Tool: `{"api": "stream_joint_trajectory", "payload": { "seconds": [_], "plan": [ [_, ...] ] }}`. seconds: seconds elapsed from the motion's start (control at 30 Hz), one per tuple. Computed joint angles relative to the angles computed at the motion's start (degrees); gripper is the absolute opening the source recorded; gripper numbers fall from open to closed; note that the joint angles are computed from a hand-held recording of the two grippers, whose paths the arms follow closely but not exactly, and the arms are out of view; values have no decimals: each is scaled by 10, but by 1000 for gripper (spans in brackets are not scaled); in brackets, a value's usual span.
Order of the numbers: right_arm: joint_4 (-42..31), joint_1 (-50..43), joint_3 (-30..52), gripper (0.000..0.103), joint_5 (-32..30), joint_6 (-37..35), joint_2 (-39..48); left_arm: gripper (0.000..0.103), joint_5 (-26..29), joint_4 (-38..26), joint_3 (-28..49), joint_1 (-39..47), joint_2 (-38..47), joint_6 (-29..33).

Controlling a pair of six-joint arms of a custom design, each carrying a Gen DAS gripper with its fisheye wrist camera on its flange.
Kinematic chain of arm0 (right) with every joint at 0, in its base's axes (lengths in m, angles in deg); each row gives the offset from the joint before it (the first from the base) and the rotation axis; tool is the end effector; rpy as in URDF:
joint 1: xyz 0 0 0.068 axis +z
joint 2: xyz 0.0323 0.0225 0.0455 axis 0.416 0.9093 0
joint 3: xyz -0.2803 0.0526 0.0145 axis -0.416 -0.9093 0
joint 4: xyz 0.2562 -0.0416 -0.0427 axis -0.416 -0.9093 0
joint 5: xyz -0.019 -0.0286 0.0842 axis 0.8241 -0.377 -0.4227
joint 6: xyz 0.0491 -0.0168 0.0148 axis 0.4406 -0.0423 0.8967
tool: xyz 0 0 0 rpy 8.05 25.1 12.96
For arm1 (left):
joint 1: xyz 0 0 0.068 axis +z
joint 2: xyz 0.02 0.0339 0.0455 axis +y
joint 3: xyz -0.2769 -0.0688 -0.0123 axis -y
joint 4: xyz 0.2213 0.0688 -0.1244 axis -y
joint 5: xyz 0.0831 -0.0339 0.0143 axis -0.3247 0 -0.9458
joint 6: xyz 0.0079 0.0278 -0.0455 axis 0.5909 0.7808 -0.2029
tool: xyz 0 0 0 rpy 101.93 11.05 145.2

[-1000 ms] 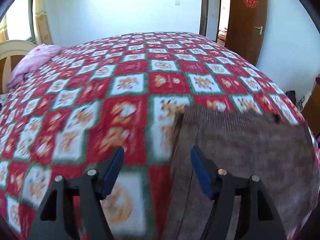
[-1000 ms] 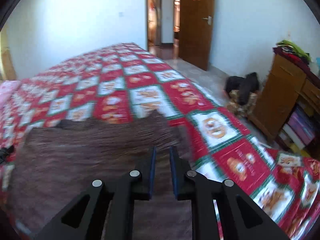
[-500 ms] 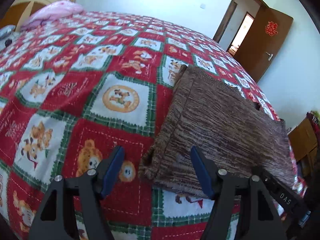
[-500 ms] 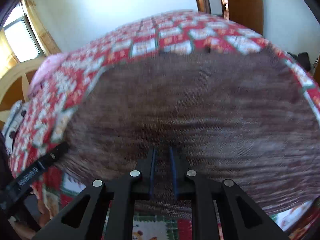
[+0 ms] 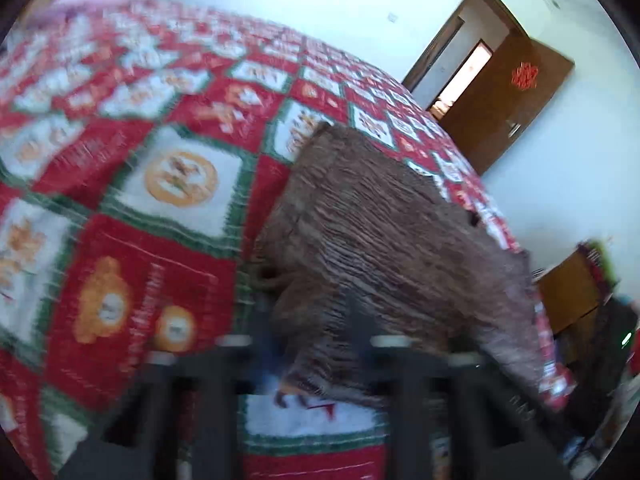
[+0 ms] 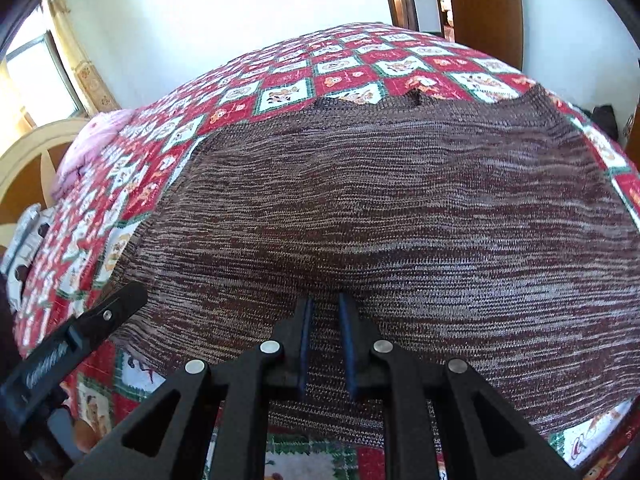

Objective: Fold small clothes

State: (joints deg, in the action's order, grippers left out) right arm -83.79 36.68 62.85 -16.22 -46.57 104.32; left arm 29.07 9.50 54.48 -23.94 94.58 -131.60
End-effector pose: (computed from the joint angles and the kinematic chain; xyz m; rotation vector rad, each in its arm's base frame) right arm 0.3044 0.0803 0.0879 -0.6959 2.4776 0.5555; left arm 0.1777 -0.0641 0.0715 -1.0447 2.1303 -0.3023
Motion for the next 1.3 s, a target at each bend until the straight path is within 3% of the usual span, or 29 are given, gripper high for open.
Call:
{"api": "stream_joint_trajectory", "payload": {
  "seconds": [0.03,0.1,0.23,0.37,0.53,0.63,0.73,0.97,1.17,1.3],
  "plan": [
    [-1,0,2,14,-3,3,2,10,15,44,-13,11,12,-1],
    [-3,-1,4,14,-5,3,3,10,-1,66,-22,-3,16,-5],
    [1,5,-1,14,5,3,0,10,-65,41,-16,-56,11,-11],
    [-50,11,23,14,14,-10,-10,10,-78,44,-24,-63,6,-5],
    [-116,16,88,15,-45,-3,-31,10,-126,39,-28,-99,-25,6],
    [-161,46,152,25,-61,3,-8,10,-147,44,-22,-119,-33,26],
    [-223,87,246,44,-75,10,49,10,-145,75,-26,-124,-21,32],
    [-290,185,388,44,-21,7,165,10,-107,170,-43,-92,53,27],
    [-302,242,454,45,33,-2,217,10,-101,229,-52,-84,103,24],
    [-303,257,474,52,47,-8,234,10,-105,243,-52,-88,121,23]
  ]
}}
